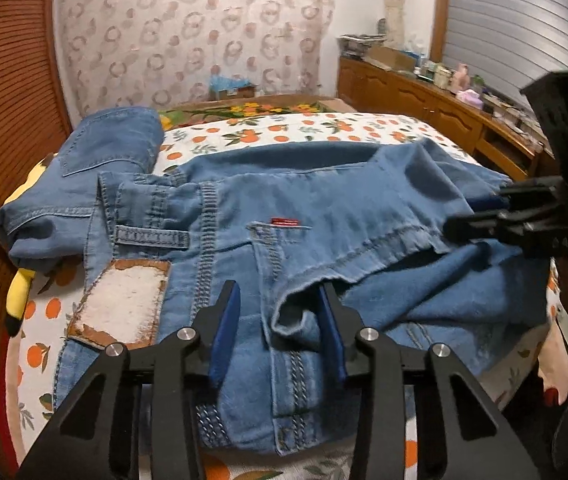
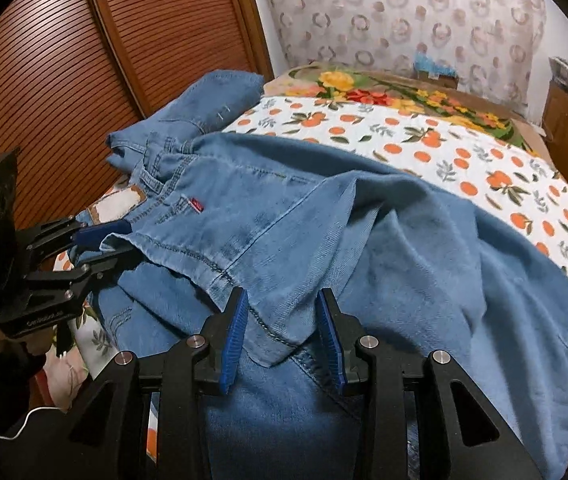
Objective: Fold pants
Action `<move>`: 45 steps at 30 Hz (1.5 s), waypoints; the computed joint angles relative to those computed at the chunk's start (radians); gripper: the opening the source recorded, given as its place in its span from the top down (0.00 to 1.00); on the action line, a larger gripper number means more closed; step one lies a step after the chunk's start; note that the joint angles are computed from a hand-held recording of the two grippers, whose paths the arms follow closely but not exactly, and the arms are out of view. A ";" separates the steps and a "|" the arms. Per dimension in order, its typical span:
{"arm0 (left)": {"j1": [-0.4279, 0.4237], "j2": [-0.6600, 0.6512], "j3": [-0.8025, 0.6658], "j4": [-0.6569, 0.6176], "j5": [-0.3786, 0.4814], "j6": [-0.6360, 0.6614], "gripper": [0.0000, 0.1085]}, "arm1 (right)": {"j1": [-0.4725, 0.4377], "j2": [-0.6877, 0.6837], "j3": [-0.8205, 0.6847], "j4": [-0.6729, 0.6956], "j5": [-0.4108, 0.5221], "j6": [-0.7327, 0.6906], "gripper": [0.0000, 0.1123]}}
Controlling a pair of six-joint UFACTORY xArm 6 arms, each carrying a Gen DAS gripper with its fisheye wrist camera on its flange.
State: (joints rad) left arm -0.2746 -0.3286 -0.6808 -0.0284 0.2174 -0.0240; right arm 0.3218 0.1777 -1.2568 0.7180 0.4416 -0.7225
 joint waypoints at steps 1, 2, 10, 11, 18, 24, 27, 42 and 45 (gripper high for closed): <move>-0.002 0.003 -0.003 -0.010 0.002 0.011 0.66 | -0.009 0.009 -0.018 0.025 0.034 -0.010 0.67; -0.004 0.002 -0.003 -0.005 0.003 0.011 0.67 | -0.022 0.015 -0.034 0.060 0.069 -0.029 0.67; -0.013 -0.028 0.024 -0.019 -0.034 0.016 0.93 | -0.056 -0.030 -0.014 0.278 0.093 -0.251 0.94; -0.015 -0.050 0.032 -0.041 -0.040 0.021 0.93 | -0.057 -0.054 0.004 0.312 0.079 -0.295 0.95; -0.030 -0.211 0.085 -0.077 -0.071 0.039 0.95 | -0.024 -0.173 0.011 0.378 0.008 -0.407 0.95; 0.009 -0.320 0.097 -0.089 -0.030 0.047 0.95 | 0.040 -0.145 -0.079 0.280 -0.019 -0.372 0.95; 0.041 -0.381 0.122 -0.093 -0.013 0.053 0.95 | 0.068 -0.093 -0.151 0.225 -0.004 -0.336 0.95; 0.207 -0.303 0.181 -0.039 0.062 0.012 0.94 | 0.139 0.454 -0.814 -0.252 0.221 0.085 0.95; 0.213 -0.289 0.182 -0.047 0.059 0.020 0.77 | 0.148 0.536 -0.938 -0.368 0.295 0.181 0.87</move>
